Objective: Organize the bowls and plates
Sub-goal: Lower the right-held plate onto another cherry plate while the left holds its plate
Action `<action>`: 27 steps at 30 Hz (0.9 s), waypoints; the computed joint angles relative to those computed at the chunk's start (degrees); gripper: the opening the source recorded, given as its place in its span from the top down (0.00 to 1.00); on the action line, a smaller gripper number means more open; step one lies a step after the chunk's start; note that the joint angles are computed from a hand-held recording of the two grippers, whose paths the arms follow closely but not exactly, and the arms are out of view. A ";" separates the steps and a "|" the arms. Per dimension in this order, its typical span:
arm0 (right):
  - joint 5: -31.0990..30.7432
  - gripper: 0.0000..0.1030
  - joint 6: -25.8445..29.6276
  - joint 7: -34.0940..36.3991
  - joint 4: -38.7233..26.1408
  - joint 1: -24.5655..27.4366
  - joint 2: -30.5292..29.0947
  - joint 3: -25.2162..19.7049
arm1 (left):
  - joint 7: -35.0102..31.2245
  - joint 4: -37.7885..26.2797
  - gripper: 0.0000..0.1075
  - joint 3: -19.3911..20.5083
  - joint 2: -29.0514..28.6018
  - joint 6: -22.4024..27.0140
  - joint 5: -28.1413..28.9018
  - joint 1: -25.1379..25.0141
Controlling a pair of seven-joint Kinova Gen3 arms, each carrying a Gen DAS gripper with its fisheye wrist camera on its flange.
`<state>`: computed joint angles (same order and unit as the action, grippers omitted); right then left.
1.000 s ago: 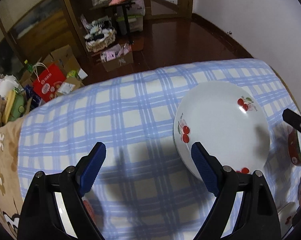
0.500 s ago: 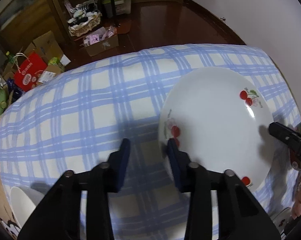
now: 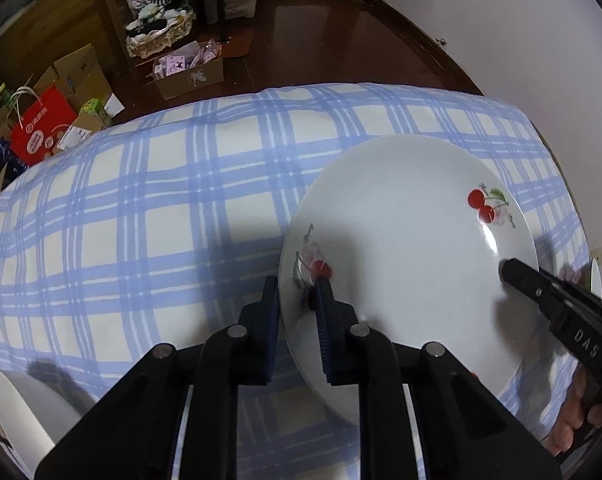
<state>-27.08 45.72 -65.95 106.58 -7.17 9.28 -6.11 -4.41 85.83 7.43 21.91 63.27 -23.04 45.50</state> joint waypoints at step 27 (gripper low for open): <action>0.43 0.90 7.93 4.71 5.60 -0.53 -12.57 3.52 | 13.86 5.05 0.90 5.37 -7.55 1.27 0.17 5.57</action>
